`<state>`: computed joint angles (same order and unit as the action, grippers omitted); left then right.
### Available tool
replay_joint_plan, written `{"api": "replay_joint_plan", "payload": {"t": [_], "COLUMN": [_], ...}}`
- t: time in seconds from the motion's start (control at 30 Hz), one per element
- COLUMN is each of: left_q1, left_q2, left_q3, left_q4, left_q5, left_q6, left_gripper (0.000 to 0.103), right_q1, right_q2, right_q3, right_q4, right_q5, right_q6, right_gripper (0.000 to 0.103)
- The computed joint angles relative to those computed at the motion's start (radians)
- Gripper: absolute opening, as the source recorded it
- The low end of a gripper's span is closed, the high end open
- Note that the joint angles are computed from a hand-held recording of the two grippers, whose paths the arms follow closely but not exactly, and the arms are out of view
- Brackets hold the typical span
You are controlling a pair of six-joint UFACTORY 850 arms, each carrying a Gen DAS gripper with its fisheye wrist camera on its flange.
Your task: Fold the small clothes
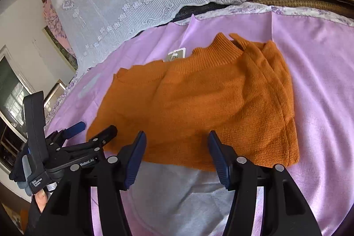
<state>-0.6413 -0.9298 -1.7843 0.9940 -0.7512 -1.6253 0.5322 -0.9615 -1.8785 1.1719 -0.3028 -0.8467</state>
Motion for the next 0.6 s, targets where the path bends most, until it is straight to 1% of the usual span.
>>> {"api": "replay_joint_plan", "payload": {"t": [0.03,0.07,0.1,0.13,0.2,0.3,0.33,0.37,0.43,0.5,0.6], "left_q1": [0.007,0.013,0.015,0.016,0.012,-0.001,-0.001,0.003,0.021,0.039,0.053], "left_q2": [-0.008,-0.007,-0.001,0.002,0.006,0.032,0.047,0.063,0.078,0.074,0.032], "left_q3": [-0.010,-0.007,0.003,0.009,0.014,0.041,0.057,0.072,0.078,0.060,-0.012], "left_q4": [-0.038,-0.051,-0.048,-0.045,-0.030,0.068,0.108,0.140,0.163,0.155,0.106], "left_q5": [0.013,0.028,0.041,0.047,0.040,0.015,0.027,0.056,0.124,0.183,0.198], "left_q6": [0.034,0.039,0.028,0.020,0.005,-0.088,-0.129,-0.167,-0.205,-0.201,-0.132], "left_gripper": [0.099,0.099,0.099,0.099,0.099,0.099,0.099,0.099,0.099,0.099,0.099], "right_q1": [-0.007,-0.019,-0.027,-0.034,-0.035,-0.019,-0.016,-0.016,-0.018,-0.025,-0.032], "right_q2": [-0.016,-0.029,-0.030,-0.028,-0.018,0.013,0.020,0.023,0.014,-0.014,-0.086], "right_q3": [-0.019,-0.037,-0.035,-0.022,-0.001,0.032,0.037,0.035,0.009,-0.046,-0.176], "right_q4": [-0.035,-0.028,0.021,0.104,0.156,0.162,0.192,0.223,0.241,0.234,0.164], "right_q5": [-0.023,-0.061,-0.085,-0.098,-0.093,-0.028,-0.017,-0.015,-0.019,-0.044,-0.095], "right_q6": [0.054,0.068,0.041,-0.024,-0.071,-0.098,-0.138,-0.174,-0.179,-0.139,-0.015], "right_gripper": [0.059,0.059,0.059,0.059,0.059,0.059,0.059,0.060,0.061,0.061,0.061]}}
